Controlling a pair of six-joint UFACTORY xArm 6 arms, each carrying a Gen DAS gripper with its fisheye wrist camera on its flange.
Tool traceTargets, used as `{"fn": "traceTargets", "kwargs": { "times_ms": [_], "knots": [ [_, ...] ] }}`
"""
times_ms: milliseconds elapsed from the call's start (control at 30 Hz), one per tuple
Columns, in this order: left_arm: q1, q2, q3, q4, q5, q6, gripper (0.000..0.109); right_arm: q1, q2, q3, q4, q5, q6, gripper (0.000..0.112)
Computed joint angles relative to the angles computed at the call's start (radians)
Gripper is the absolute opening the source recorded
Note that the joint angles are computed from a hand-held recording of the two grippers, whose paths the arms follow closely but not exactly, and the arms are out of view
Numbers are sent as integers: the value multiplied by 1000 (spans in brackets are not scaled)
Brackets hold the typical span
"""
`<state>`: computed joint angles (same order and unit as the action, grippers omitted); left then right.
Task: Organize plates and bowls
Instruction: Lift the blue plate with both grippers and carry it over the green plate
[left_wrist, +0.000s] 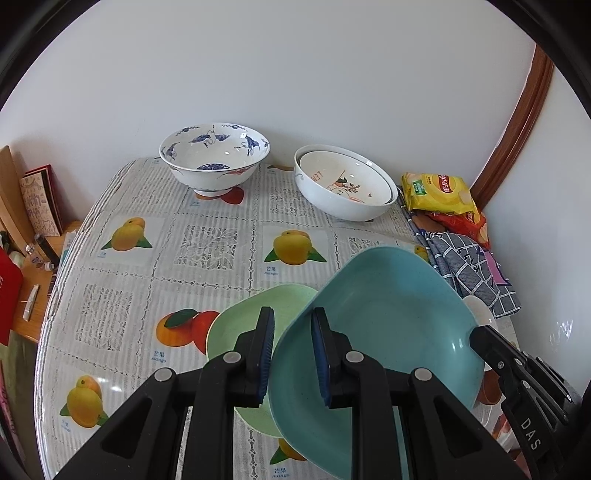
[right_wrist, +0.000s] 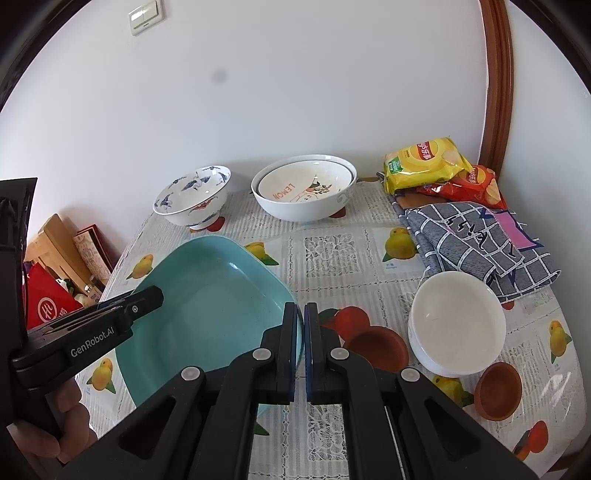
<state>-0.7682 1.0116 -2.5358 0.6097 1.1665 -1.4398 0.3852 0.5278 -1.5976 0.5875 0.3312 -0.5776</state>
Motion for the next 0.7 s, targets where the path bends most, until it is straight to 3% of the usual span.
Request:
{"fn": "traceTargets", "kwargs": {
  "times_ms": [467,700],
  "knots": [
    [62,-148,326,-18,-168,-53,21,29,115,-109,-115,42,113,4],
    [97,-172,409,-34,-231,-56,21,43,198,-205,-193,80,189,4]
  ]
}}
